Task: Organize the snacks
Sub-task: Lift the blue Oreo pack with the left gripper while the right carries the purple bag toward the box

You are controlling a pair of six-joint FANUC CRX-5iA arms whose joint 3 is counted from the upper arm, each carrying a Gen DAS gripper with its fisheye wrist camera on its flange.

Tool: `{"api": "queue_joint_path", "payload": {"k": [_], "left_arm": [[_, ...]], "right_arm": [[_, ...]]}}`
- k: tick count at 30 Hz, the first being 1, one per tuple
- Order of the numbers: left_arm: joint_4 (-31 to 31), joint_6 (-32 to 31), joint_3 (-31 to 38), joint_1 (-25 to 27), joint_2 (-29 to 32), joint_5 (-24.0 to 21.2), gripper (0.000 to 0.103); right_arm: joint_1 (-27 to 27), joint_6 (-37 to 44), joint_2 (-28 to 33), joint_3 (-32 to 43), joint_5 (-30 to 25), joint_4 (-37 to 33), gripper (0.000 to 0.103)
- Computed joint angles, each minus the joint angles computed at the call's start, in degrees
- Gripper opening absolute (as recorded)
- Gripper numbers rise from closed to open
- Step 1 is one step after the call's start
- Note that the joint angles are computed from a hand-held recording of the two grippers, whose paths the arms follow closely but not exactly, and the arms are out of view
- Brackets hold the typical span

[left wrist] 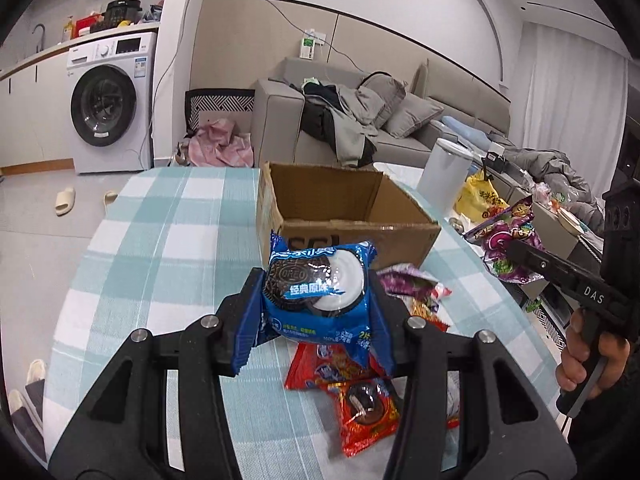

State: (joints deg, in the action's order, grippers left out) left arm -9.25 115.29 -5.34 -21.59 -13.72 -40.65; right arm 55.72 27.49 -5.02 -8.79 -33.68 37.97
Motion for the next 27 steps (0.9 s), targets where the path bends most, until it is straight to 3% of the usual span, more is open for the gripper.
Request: {"api": "queue_joint_path", "payload": {"k": [12,27], "left_arm": [[-0.2,-1.2,6.8,0.8,4.7,-0.2,0.045],[1.1,-4.0,14.2,2.3,13.9,0.0,0.045]], "right_arm": [[-1.2,3.0,4.6,7.8,-1.1,-2.4,0.035],[-4.0,11.6,11.8,17.5,-2.0,-11.7,0.035]]}}
